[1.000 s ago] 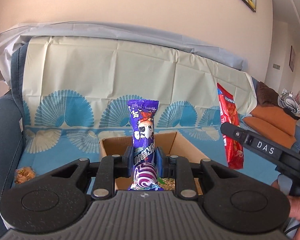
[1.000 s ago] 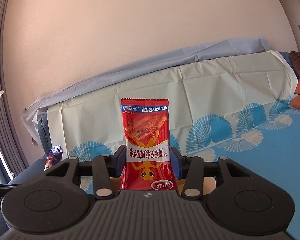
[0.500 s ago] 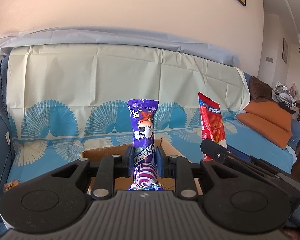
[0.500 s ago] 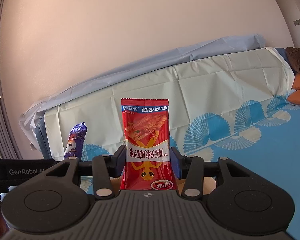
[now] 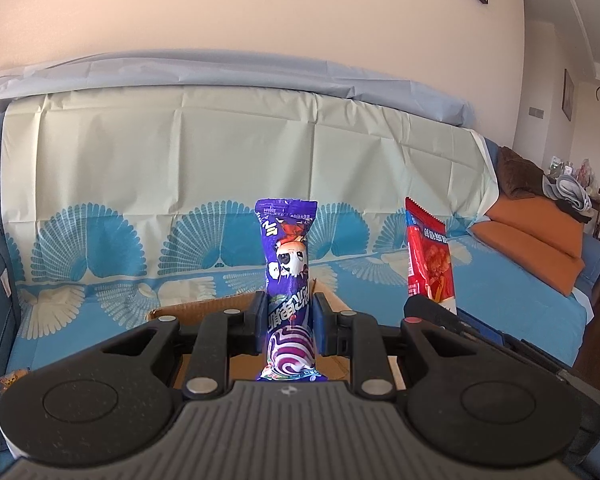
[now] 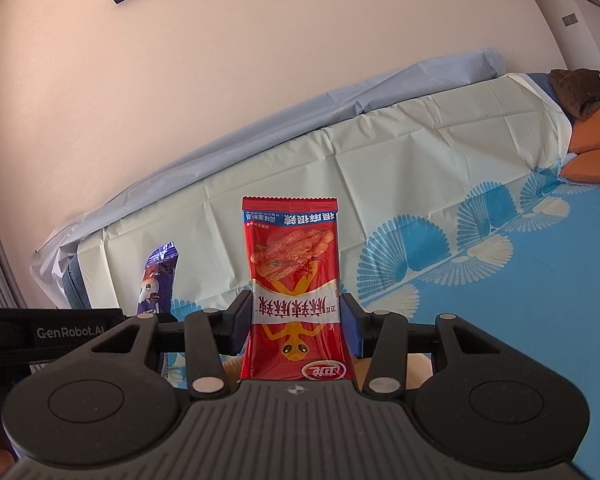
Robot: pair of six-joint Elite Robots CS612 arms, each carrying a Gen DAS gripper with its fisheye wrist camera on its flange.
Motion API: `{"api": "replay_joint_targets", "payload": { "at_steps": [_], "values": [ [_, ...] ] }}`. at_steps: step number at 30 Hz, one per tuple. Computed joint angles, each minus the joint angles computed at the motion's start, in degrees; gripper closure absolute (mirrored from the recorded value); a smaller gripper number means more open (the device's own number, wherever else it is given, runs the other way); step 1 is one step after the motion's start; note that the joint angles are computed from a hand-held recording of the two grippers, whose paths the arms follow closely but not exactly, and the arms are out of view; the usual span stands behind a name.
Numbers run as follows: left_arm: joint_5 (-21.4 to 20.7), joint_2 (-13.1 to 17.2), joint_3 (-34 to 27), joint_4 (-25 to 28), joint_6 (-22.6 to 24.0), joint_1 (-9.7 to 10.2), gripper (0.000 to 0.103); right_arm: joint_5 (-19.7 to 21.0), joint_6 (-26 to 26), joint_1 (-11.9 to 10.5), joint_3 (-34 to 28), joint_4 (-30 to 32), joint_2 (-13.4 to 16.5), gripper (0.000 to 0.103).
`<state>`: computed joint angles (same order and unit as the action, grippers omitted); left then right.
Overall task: Organize snacks
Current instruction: 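Lift both held snacks and carry them over the cardboard box, then open both grippers to drop the purple bar and red packet into the box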
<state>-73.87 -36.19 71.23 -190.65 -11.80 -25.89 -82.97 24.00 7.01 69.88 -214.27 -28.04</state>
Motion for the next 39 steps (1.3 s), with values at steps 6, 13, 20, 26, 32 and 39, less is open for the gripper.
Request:
{"api": "replay_joint_targets", "payload": {
  "at_steps": [6,13,20,26,32,39],
  "values": [
    [-0.03,0.32,-1.02,0.38,0.55,0.01,0.078,-0.24,-0.13,0.01,-0.12,0.53,-0.07,0.055],
    [-0.83,0.62,-1.75,0.61,0.87,-0.04,0.078,-0.04,-0.34,-0.05,-0.22,0.76,-0.03,0.055],
    [-1.38,0.58,-1.76,0.17,-0.26,0.03,0.076,0.16,-0.24,-0.10,-0.32,2.45,-0.17,0.051],
    [-1.47,-0.02,-0.94,-0.04,-1.94,0.26,0.050,0.69,-1.30,-0.07,-0.24,3.29,-0.30,0.033],
    [-1.17,-0.91,1.32,-1.46,-2.73,0.56,0.051,0.62,-2.19,0.02,-0.02,2.97,-0.34,0.033],
    [1.44,-2.07,8.61,-9.41,-6.67,1.47,0.067,0.72,-2.94,0.07,0.12,3.56,-0.56,0.033]
  ]
}}
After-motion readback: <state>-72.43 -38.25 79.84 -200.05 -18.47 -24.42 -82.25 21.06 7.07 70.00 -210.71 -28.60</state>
